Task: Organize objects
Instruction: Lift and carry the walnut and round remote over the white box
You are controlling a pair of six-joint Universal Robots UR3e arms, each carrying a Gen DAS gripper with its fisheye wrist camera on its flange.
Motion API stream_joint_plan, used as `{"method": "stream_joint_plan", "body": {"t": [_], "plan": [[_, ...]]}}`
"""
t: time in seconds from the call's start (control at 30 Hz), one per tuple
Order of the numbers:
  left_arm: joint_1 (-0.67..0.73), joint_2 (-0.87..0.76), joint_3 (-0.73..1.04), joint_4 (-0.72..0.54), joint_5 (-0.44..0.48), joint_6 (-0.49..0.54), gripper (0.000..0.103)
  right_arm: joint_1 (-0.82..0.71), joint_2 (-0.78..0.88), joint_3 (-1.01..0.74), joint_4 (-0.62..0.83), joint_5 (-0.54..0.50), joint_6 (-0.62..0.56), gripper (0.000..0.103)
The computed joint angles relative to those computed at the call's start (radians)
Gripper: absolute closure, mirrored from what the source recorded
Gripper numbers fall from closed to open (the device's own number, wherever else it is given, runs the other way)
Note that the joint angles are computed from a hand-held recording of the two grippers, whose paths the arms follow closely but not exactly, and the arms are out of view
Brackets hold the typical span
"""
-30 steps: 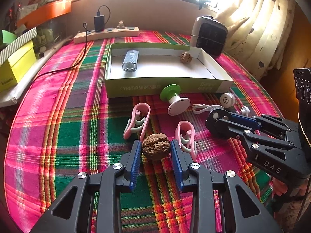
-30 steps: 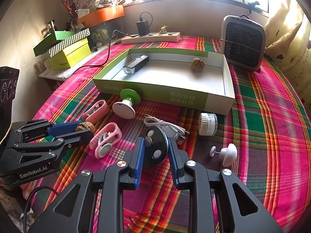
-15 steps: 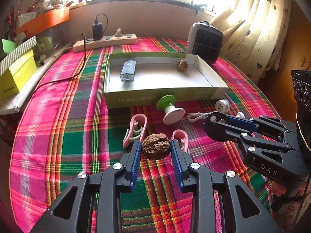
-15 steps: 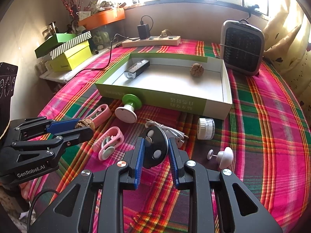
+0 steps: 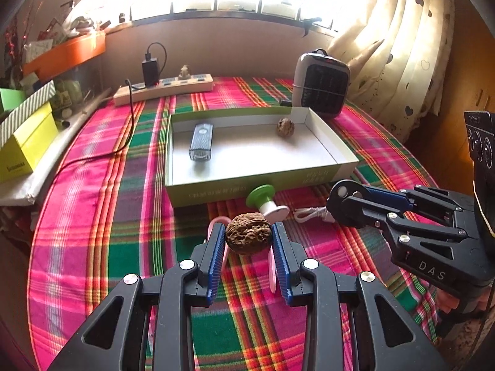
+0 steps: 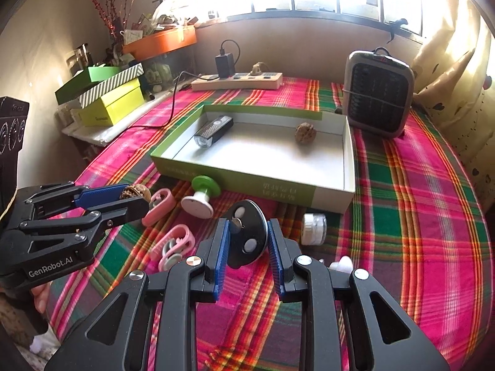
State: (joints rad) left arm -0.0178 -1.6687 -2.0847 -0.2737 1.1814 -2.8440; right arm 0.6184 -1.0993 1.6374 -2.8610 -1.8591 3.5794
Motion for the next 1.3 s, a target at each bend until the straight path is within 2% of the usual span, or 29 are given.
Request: {"method": "stream_joint_plan", "body": {"t": [0.4,0.67,0.97,1.3], "plan": [[-0.011,-0.064,0.083,0.008,0.002,-0.017,0.074,-0.044,-0.002,-0.067,0.022,0.006,-0.058,0.077],[-0.007,-0.122,0.147,0.001,0.001,-0.028,0.074,-0.098,0.032,-0.152,0.065,0.053,-0.093,0.077],[-0.018,-0.197,0.241,-0.011,0.014,-0.046,0.074,-0.141,0.132,-0.355,0.171,0.072,-0.148,0.077],[-0.037,-0.31,0.371,-0.034,0.051,-0.07,0.074,-0.207,0.345,-0.698,0.356,0.181,-0.182,0.077]]}}
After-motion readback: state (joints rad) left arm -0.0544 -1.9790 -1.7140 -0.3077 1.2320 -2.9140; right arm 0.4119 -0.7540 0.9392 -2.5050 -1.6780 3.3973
